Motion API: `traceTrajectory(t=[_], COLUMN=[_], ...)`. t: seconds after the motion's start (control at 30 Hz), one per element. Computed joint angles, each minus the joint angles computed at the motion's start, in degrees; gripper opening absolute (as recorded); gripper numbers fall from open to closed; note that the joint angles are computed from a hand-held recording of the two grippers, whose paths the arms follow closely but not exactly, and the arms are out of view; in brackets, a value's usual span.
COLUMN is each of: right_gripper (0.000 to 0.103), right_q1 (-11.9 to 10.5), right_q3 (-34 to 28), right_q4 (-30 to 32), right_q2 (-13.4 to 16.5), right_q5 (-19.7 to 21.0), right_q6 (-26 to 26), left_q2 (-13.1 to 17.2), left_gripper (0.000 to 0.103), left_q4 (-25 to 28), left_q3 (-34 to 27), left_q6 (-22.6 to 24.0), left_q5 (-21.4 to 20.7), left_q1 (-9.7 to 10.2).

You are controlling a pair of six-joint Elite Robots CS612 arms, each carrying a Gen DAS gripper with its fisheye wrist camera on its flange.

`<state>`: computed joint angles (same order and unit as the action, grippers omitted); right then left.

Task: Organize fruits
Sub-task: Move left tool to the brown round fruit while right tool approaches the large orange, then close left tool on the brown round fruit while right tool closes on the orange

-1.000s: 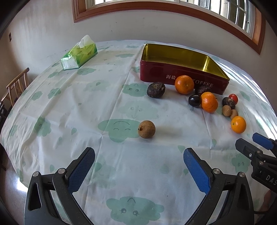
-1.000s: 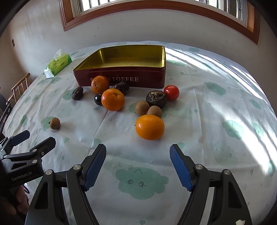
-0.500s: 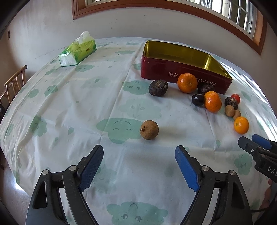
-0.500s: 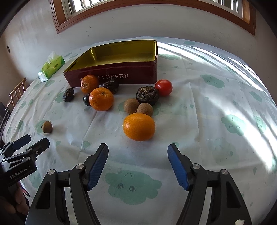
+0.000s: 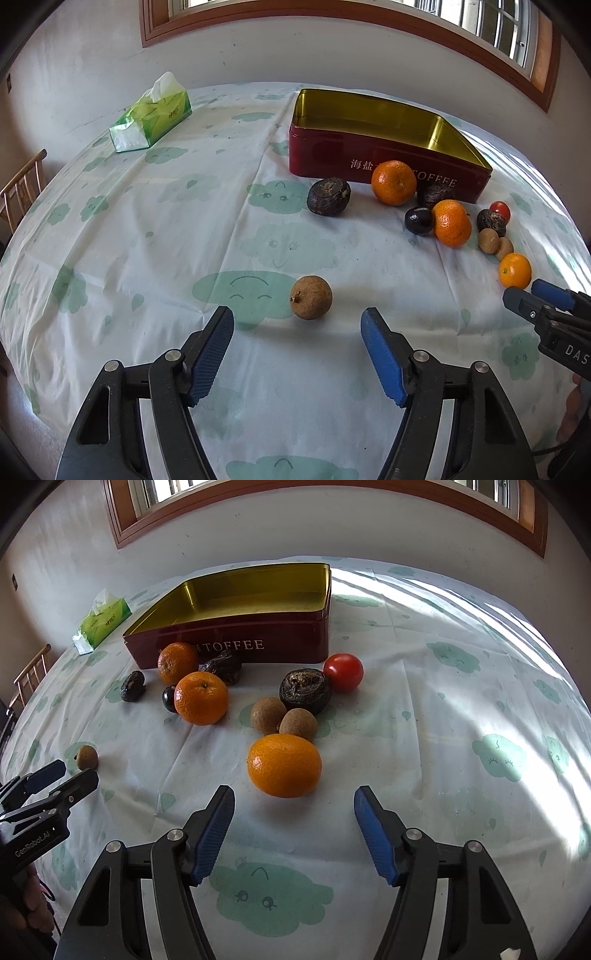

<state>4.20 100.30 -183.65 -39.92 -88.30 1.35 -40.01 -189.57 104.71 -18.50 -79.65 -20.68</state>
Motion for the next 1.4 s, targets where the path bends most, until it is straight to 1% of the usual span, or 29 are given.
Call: traceTrajectory(t=[0.3, 0.37, 0.43, 0.53, 0.7, 0.83, 1.0, 1.13, 1.33, 1.4], right_gripper=[0.056, 0.056, 0.051, 0.047, 0.041, 0.040, 0.039, 0.039, 0.039, 0.039], right_q1=[0.2, 0.3, 0.3, 0.4, 0.5, 0.5, 0.4, 0.4, 0.4, 0.4], right_q3=[-1.2, -1.3, -1.5, -1.8, -1.9, -1.9, -1.8, -1.8, -1.8, -1.8], right_q4=[0.4, 0.4, 0.3, 0.4, 0.3, 0.2, 0.0, 0.0, 0.0, 0.0], right_q2=[0.7, 0.8, 0.9, 1.0, 1.1, 1.1, 1.1, 1.1, 1.1, 1.1], right_q5=[-0.8, -1.0, -1.1, -1.4, -1.3, -1.2, -1.0, -1.0, -1.0, -1.0], right_q6=[-0.9, -1.1, -1.4, -1.6, -2.0, -1.8, -1.8, -1.8, -1.8, -1.8], left_q2=[0.5, 0.6, 0.7, 0.7, 0.8, 0.8, 0.7, 0.7, 0.7, 0.7], left_gripper=[0.067, 0.064, 0.063, 0.057, 0.050, 0.047, 0.041, 0.033, 0.027, 0.027], left_q4=[0.7, 0.7, 0.6, 0.7, 1.0, 0.8, 0.5, 0.3, 0.3, 0.3], left_q3=[-1.0, -1.2, -1.2, -1.3, -1.5, -1.4, -1.2, -1.2, -1.2, -1.2], left_q6=[1.1, 1.3, 1.5, 1.6, 1.4, 1.3, 1.1, 0.9, 0.7, 0.8], left_q5=[-0.4, -0.4, -0.3, -0.7, -0.9, -0.7, -1.1, -1.3, -1.5, -1.5], left_q1=[0.22, 0.24, 0.18, 0.23, 0.30, 0.29, 0.40, 0.55, 0.57, 0.56])
